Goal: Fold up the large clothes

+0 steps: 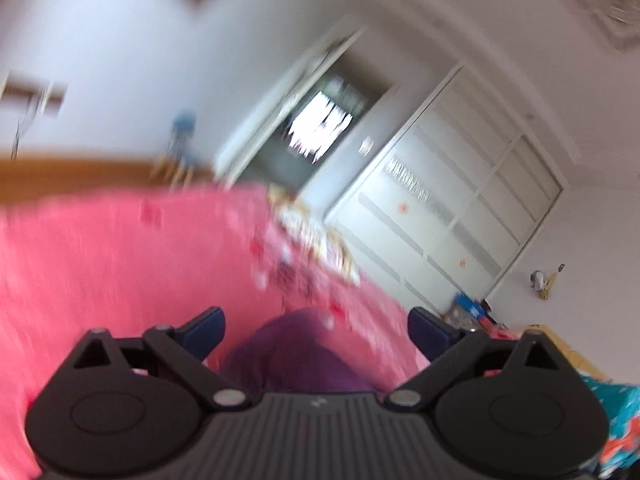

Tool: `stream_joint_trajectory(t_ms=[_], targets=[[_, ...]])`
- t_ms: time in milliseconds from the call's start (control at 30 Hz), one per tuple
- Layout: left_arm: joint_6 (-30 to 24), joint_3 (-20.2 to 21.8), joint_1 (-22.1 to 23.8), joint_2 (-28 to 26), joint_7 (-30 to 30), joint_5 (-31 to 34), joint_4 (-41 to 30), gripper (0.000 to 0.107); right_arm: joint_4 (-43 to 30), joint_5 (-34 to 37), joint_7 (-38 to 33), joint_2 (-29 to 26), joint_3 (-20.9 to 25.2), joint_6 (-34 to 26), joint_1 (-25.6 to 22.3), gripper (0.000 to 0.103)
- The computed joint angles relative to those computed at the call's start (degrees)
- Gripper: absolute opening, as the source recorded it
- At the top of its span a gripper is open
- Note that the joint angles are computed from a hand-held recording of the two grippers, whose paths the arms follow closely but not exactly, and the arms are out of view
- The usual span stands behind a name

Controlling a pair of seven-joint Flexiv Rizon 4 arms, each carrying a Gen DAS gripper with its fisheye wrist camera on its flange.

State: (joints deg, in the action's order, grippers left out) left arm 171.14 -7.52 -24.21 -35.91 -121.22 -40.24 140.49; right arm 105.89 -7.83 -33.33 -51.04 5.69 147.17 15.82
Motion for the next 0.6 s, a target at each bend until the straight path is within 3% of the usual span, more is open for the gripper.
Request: stream_joint_trajectory(t_ms=[133, 300, 467, 600], targets=[[-1.07, 0.02, -5.50, 3.23, 15.58, -5.54, -0.81, 0.097, 3.59, 1.01, -5.96, 2.65, -1.88, 1.86, 2.12, 0.103], [-9.17, -1.99, -10.86, 0.73, 39.30, -7.35, -9.33, 0.097, 9.89, -0.32, -19.76, 6.55, -2.65, 1.57, 7.50, 0.103], [-17.44, -2.69, -11.10, -4.37, 46.53, -3.93, -18.36, 0.095, 11.93, -6.12, -29.68, 7.82, -0.50, -2.25, 10.41, 0.103], [-22.06, -1.94, -9.91, -6.53, 48.53, -4.38, -21.49, 0.094, 8.76, -4.61, -36.51, 7.15, -1.13, -8.02, 13.34, 0.103]])
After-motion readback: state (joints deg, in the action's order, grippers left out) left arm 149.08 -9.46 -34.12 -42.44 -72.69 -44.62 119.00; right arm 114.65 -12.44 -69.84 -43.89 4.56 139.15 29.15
